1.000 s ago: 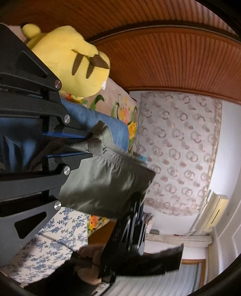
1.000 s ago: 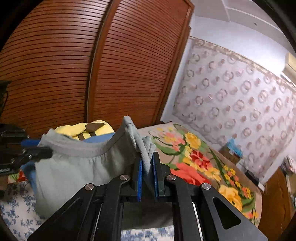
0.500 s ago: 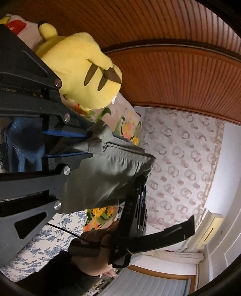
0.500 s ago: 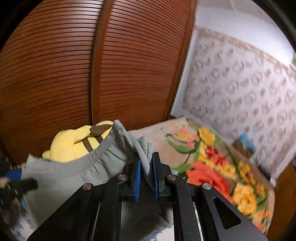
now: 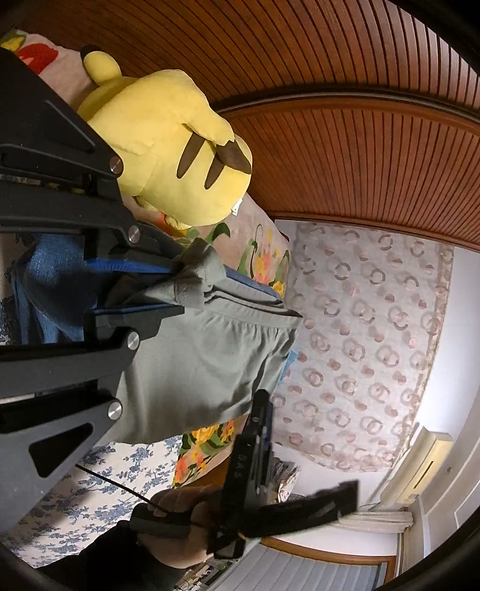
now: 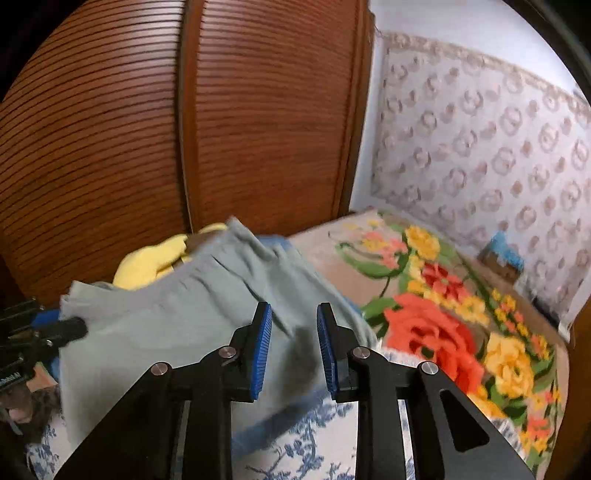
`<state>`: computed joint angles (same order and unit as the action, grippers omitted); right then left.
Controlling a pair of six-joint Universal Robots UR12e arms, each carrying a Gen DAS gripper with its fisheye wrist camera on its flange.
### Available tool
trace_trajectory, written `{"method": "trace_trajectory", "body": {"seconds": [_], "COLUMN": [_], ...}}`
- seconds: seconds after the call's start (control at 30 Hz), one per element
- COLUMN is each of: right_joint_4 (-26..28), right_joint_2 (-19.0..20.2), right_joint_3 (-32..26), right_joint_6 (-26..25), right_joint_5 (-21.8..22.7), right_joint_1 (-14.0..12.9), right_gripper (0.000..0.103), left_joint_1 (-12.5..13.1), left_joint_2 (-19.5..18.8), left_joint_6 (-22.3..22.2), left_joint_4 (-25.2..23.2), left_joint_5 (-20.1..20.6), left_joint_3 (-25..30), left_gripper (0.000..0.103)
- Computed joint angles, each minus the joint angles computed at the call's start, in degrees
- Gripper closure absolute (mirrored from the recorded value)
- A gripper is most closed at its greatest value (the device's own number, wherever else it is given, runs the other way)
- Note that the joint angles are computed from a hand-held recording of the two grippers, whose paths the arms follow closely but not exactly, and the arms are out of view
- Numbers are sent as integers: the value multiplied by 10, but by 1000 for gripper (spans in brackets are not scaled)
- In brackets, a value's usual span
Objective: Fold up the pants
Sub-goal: 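Carry the held shorts over the folded blue jeans with the left tool, then lower the shorts onto the jeans stack and open the left tool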
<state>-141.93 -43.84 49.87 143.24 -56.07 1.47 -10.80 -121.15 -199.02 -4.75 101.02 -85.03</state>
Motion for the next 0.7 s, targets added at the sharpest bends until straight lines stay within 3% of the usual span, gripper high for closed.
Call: {"method": "trace_trajectory", "body": {"seconds": [0.1,0.27,0.5,0.57,0.7], "right_joint_4": [9,31,-34,-54,-88], "right_joint_2": [21,36,-20,-38,-73], "right_joint_3": [-37,-71,30,62,125], "right_joint_6": [30,51,63,70,79], "right_joint_5": [-30,-32,-25,-22,-14], "right_joint_1": [3,6,3,1,-6], "right_gripper": [77,77,77,77,77], "left_joint_1": [0,-2,-5,-7,-11], "left_joint_2": [0,1,11,14,22], "left_joint_6": [-1,4,14,21,29], "left_joint_4": [-7,-22,-27,-23,-14], "left_joint_5": [1,8,15,20,22], "left_joint_3": [1,3,-5,-9,-18], "left_gripper": [89,89,86,82,63]}}
